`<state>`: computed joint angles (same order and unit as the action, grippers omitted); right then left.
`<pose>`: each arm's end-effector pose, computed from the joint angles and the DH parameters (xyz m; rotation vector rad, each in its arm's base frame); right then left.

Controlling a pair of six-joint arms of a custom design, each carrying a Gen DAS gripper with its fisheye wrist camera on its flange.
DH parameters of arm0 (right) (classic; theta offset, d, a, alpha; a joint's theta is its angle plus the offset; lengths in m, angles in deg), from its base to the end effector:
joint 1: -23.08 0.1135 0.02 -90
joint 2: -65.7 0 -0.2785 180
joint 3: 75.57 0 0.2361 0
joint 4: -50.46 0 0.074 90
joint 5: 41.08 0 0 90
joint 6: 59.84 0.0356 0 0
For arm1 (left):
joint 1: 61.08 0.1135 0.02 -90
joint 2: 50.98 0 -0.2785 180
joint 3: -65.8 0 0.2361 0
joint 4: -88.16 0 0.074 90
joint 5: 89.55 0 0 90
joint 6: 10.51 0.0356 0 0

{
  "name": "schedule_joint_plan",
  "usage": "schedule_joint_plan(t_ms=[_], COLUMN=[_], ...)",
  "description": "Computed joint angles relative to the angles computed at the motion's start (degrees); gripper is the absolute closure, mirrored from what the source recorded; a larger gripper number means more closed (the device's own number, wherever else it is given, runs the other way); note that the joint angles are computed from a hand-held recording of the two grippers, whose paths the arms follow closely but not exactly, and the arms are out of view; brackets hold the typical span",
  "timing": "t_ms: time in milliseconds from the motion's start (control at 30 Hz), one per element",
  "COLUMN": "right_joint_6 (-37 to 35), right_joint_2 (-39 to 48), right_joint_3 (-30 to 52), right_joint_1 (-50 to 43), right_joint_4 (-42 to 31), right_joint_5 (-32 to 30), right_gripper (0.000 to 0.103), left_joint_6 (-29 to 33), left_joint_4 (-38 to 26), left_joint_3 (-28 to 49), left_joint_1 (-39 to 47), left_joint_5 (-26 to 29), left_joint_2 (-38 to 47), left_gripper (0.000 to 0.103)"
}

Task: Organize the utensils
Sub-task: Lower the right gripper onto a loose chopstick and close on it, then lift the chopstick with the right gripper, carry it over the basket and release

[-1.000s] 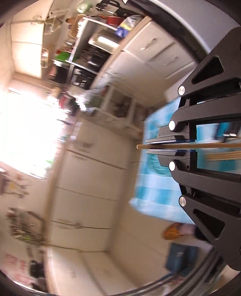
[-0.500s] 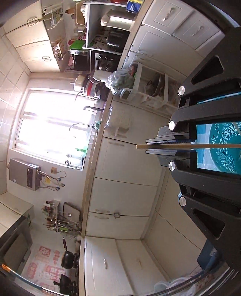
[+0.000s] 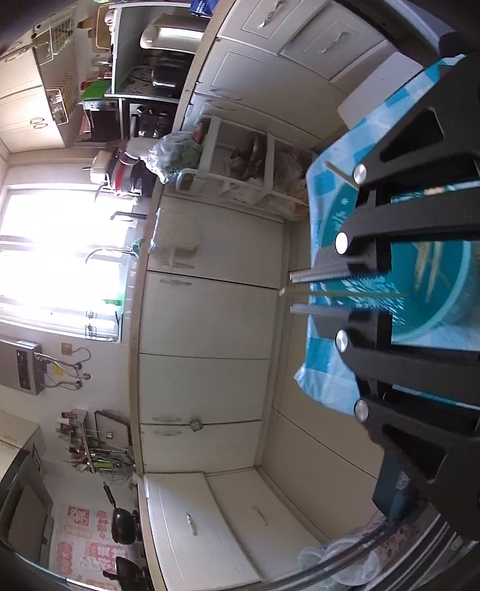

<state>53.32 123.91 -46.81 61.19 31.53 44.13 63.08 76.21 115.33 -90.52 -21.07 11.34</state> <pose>0.1174 0.0959 0.1523 -0.3642 2.4708 0.5735 0.1964 -0.0959 0.2630 -0.0145 1.9735 -0.1457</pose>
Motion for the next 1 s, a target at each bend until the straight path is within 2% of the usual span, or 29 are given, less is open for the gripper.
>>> schedule_joint_plan(t_ms=[33,67,100,167,267,400,467,533,633,733,833,1000], right_joint_6=[0.1,0.2,0.3,0.9,2.9,5.1,4.3,0.9,-6.3,-12.3,-12.9,-9.0], right_joint_2=[0.0,-0.1,-0.1,0.0,0.7,5.6,8.4,9.2,8.4,7.1,7.7,8.4], right_joint_3=[0.0,0.0,0.0,0.3,1.1,4.6,6.1,6.7,7.7,9.0,10.1,9.4], right_joint_1=[0.1,0.2,0.4,1.1,3.3,11.1,13.9,14.5,12.3,6.2,3.5,8.3], right_joint_4=[0.0,-0.2,-0.3,-0.7,-1.9,-4.9,-6.0,-6.1,-8.7,-13.2,-15.4,-14.1], right_joint_5=[0.2,0.5,0.9,2.2,6.6,16.9,20.6,19.9,16.5,8.8,7.6,12.3], right_gripper=[0.057,0.057,0.057,0.057,0.057,0.064,0.081,0.091,0.097,0.097,0.097,0.096], left_joint_6=[-0.3,-1.0,-1.3,-2.5,-5.2,-6.8,-6.1,-5.7,-5.3,-5.5,-5.9,-7.1], left_joint_4=[-1.0,-2.7,-4.6,-9.5,-17.8,-25.0,-26.8,-27.6,-28.8,-29.6,-29.4,-29.7], left_joint_3=[-0.9,-2.4,-3.0,-5.3,-7.5,-10.7,-12.7,-14.2,-15.9,-16.5,-16.5,-16.4], left_joint_1=[-0.1,-0.5,-0.4,-0.3,2.7,10.3,15.2,17.0,17.0,17.0,16.5,13.2], left_joint_5=[-0.6,-2.2,-3.0,-4.8,-3.1,4.2,8.8,10.5,10.7,11.6,12.1,10.4], left_joint_2=[-2.0,-5.3,-8.1,-15.5,-24.0,-30.3,-32.3,-33.0,-34.4,-35.3,-34.5,-33.5], left_gripper=[0.069,0.053,0.041,0.035,0.029,0.028,0.028,0.028,0.028,0.028,0.028,0.028])
